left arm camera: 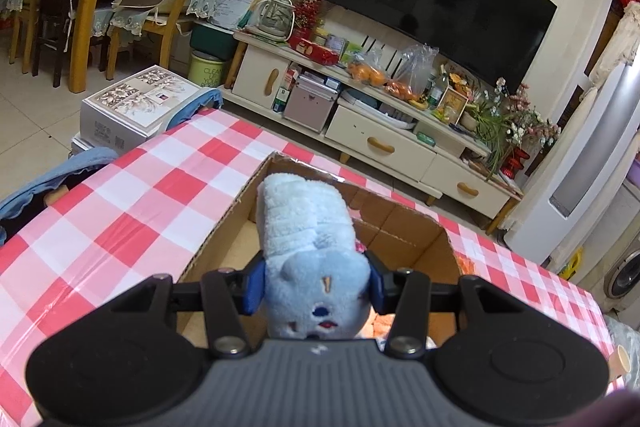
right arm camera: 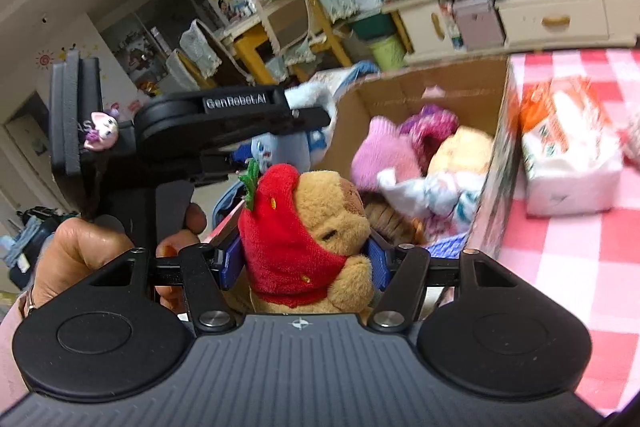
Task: Organize soft objects
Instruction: 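Carry the slipper and teddy bear over the cardboard box and open both grippers, then move both open grippers back from the box toward the table items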
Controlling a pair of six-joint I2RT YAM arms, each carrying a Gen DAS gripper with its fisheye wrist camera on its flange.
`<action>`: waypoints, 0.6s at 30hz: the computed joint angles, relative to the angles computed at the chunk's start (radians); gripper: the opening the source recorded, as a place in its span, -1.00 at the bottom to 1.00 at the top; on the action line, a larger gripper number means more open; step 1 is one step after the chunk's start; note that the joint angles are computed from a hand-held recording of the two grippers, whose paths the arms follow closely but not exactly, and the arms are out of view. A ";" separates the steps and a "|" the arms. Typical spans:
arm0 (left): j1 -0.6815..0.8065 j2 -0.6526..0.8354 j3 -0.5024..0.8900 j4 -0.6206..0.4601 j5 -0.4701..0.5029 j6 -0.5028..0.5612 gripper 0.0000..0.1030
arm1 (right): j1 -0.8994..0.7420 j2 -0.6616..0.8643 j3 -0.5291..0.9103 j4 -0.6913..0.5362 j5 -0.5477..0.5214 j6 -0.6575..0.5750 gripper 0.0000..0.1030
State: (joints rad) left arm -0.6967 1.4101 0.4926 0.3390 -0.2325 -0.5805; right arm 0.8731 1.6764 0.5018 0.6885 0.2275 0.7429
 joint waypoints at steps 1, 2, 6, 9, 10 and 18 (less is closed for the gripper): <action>-0.004 0.008 0.010 -0.011 -0.004 0.000 0.05 | -0.006 0.008 0.007 -0.009 -0.017 0.008 0.64; -0.006 0.014 0.017 -0.021 -0.011 0.001 0.10 | -0.002 0.014 0.011 -0.012 -0.011 0.011 0.75; -0.045 0.019 0.037 -0.058 -0.107 0.023 0.52 | 0.032 -0.011 0.021 -0.054 0.126 -0.011 0.99; -0.064 0.014 0.038 -0.057 -0.151 0.033 0.56 | 0.043 -0.056 -0.021 -0.027 0.199 0.004 0.99; -0.068 0.013 0.040 -0.058 -0.157 0.030 0.60 | 0.050 -0.073 -0.037 -0.020 0.227 0.012 0.99; -0.113 0.018 0.057 -0.041 -0.200 0.020 0.71 | 0.128 -0.152 -0.120 -0.028 0.472 0.027 1.00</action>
State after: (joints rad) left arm -0.8100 1.4283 0.5496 0.2980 -0.4323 -0.5608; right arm 1.0012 1.5243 0.3822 0.6601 0.6995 0.7694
